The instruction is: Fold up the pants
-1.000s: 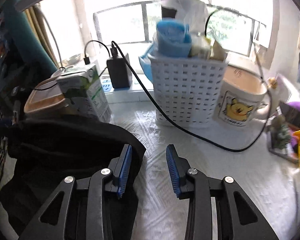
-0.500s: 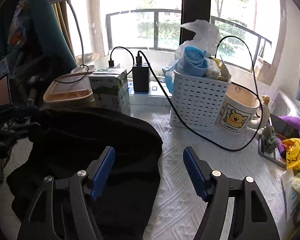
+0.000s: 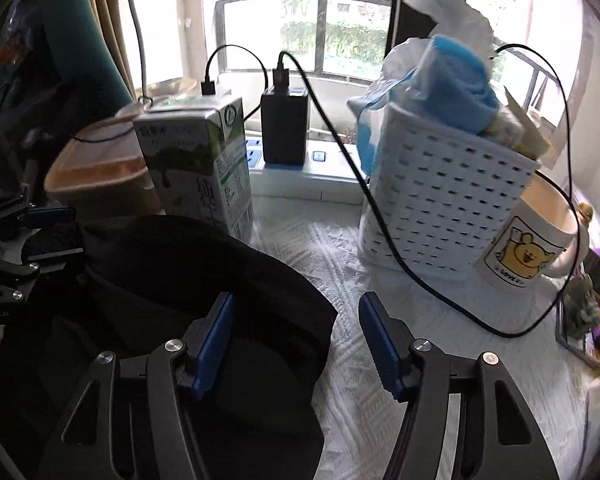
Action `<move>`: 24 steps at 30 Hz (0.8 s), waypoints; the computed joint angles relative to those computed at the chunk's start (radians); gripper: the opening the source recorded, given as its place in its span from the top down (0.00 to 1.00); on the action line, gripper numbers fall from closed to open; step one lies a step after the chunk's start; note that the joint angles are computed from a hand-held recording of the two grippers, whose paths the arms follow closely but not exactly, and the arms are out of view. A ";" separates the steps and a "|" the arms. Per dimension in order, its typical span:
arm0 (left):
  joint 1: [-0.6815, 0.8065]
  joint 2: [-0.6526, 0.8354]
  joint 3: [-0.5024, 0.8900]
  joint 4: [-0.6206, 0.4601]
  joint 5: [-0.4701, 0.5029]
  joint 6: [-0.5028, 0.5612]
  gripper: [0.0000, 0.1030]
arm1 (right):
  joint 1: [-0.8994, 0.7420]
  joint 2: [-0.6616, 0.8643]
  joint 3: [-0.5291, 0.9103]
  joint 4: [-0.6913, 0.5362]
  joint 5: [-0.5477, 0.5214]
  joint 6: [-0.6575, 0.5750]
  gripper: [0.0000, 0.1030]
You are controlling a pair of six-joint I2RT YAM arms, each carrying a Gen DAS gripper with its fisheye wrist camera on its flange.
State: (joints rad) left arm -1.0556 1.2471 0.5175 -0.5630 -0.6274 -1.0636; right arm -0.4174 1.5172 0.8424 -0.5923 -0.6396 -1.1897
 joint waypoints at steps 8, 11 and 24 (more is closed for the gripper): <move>0.027 -0.008 -0.068 0.099 0.018 0.018 0.38 | 0.039 0.044 -0.017 0.084 0.031 0.043 0.37; 0.022 -0.029 -0.092 0.112 0.016 0.010 0.38 | 0.046 0.051 -0.028 0.109 0.033 0.046 0.37; -0.107 -0.217 -0.021 -0.249 -0.046 -0.182 0.34 | -0.055 -0.024 0.004 0.031 -0.008 -0.005 0.37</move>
